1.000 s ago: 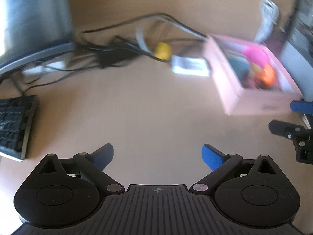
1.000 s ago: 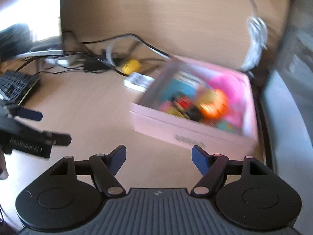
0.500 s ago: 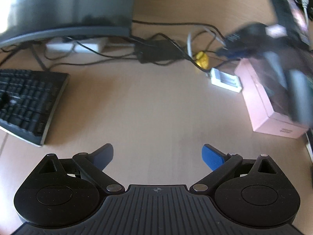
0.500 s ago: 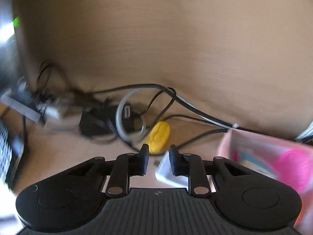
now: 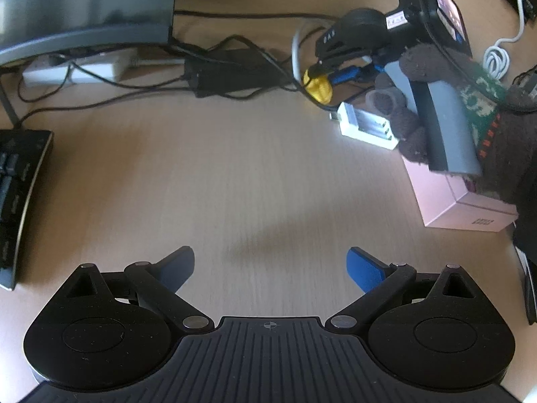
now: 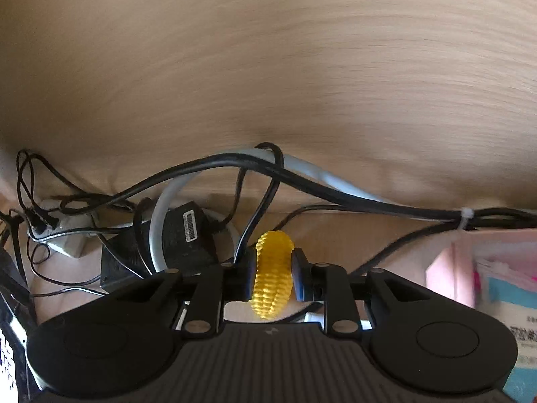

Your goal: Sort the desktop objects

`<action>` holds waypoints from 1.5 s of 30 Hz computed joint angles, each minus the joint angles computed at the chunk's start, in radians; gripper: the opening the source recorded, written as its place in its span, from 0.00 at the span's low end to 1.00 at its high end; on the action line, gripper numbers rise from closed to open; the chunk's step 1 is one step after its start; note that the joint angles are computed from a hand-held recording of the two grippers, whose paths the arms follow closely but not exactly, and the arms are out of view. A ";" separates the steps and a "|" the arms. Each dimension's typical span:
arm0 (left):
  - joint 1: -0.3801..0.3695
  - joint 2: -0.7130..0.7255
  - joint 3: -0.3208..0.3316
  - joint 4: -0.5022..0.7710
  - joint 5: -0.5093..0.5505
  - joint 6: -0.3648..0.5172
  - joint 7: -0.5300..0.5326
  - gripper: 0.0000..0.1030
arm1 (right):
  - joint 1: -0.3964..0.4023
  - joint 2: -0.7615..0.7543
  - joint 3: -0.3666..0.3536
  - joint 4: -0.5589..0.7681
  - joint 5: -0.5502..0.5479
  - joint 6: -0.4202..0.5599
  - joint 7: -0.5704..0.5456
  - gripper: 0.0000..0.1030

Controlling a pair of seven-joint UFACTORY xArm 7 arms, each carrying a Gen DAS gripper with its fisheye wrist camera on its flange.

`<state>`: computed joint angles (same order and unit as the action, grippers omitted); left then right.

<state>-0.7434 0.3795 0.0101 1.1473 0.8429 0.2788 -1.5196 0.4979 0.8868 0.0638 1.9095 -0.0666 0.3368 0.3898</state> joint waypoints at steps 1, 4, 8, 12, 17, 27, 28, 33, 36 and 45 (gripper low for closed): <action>0.005 0.003 -0.006 0.000 -0.011 0.001 0.009 0.97 | 0.005 0.005 -0.006 0.008 -0.006 0.004 -0.001 0.25; 0.010 0.008 -0.012 -0.001 -0.037 0.011 0.032 0.97 | 0.004 -0.004 -0.012 -0.007 -0.021 0.000 -0.023 0.22; 0.001 0.003 -0.006 -0.001 -0.040 0.024 0.031 0.97 | 0.009 -0.049 -0.024 -0.078 -0.037 -0.021 -0.029 0.20; -0.013 -0.012 0.001 -0.007 -0.003 0.032 -0.003 0.97 | -0.001 -0.116 -0.012 -0.171 -0.036 -0.053 -0.026 0.20; -0.017 -0.021 -0.014 -0.006 0.040 0.047 -0.031 0.97 | -0.073 -0.268 0.065 -0.387 0.012 -0.132 -0.071 0.20; -0.032 0.009 -0.042 0.012 0.038 0.029 0.028 0.97 | -0.374 -0.534 0.427 -0.748 0.321 -0.169 -0.466 0.27; -0.040 0.012 -0.037 0.014 0.046 0.026 0.023 0.97 | -0.360 -0.554 0.409 -0.772 0.332 -0.185 -0.463 0.28; -0.070 0.041 -0.019 0.041 0.077 0.043 0.012 0.97 | -0.241 -0.664 0.256 -0.896 0.304 -0.251 -0.419 0.37; -0.081 0.050 -0.017 0.060 0.088 0.073 0.019 0.97 | -0.152 -0.670 0.142 -0.904 0.204 -0.255 -0.323 0.37; -0.071 -0.005 -0.044 0.019 0.179 0.143 -0.092 0.97 | -0.035 -0.503 -0.029 -0.637 -0.048 -0.103 -0.114 0.32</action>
